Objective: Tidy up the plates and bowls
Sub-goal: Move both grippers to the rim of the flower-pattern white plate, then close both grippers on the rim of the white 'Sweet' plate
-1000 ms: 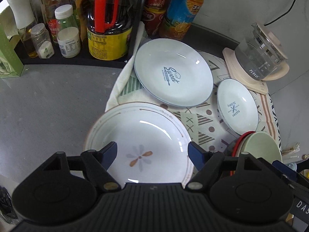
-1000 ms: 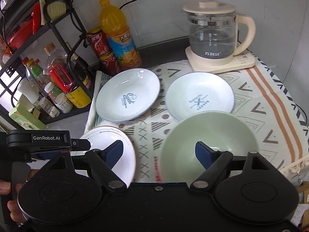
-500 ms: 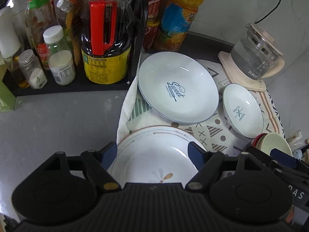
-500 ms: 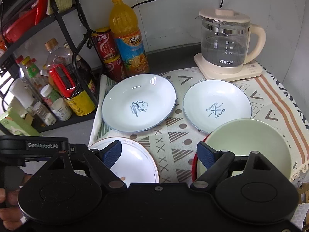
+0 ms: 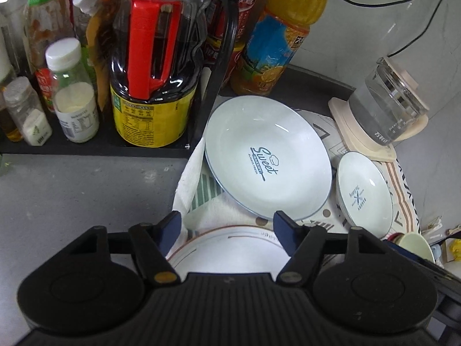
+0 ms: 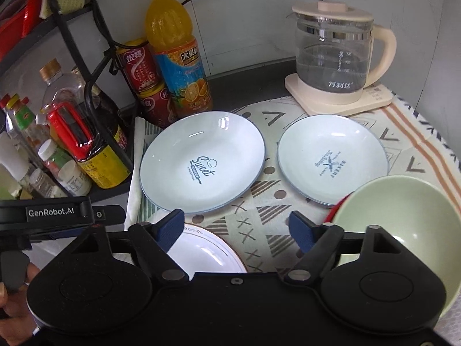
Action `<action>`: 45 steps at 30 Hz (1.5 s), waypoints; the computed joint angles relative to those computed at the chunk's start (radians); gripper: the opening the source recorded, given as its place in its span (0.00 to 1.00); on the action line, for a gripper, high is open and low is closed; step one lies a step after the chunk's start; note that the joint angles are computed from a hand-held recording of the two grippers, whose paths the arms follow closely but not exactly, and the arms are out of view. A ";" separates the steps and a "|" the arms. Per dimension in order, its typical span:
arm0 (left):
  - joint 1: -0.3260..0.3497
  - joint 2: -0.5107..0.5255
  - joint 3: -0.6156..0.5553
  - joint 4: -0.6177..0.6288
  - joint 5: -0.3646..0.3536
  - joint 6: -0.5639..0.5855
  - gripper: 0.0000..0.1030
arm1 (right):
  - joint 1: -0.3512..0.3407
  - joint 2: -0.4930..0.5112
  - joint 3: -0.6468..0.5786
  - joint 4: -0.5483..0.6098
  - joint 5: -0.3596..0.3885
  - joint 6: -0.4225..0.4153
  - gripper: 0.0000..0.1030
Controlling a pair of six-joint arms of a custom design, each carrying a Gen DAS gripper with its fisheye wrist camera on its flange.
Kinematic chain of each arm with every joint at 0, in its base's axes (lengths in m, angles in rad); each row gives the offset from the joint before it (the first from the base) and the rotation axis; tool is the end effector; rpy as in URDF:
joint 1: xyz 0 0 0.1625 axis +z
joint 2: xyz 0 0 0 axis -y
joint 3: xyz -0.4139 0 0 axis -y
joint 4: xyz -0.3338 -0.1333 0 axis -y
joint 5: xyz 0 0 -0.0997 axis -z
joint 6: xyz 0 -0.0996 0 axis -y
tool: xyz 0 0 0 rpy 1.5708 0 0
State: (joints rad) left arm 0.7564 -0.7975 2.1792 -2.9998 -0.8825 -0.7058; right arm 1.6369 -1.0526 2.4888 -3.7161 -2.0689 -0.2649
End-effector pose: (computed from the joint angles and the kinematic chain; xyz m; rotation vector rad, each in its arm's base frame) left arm -0.1961 -0.4553 0.0587 0.1187 2.5877 -0.6841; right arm 0.1108 -0.3759 0.1898 0.1767 -2.4621 0.8433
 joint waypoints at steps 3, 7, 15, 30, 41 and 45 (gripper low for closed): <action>0.028 0.024 -0.018 -0.032 -0.024 0.006 0.53 | -0.017 0.027 -0.024 -0.001 0.014 0.013 0.65; 0.058 0.052 -0.049 -0.040 -0.043 0.005 0.42 | -0.039 0.064 -0.059 0.016 0.020 0.053 0.56; 0.116 0.119 -0.122 -0.040 -0.064 0.018 0.33 | -0.104 0.113 -0.126 0.106 0.079 0.152 0.46; 0.174 0.200 -0.212 -0.054 -0.083 0.025 0.17 | -0.191 0.191 -0.207 0.144 0.153 0.207 0.23; 0.158 0.220 -0.184 -0.156 -0.049 0.028 0.14 | -0.207 0.226 -0.225 0.099 0.177 0.198 0.18; 0.139 0.205 -0.163 -0.169 -0.039 0.028 0.14 | -0.200 0.216 -0.206 0.060 0.182 0.160 0.14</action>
State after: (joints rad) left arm 0.8953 -0.5928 2.0164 -3.1685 -0.9215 -0.6777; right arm 1.4373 -0.8364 2.2828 -3.6559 -1.8865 -0.1048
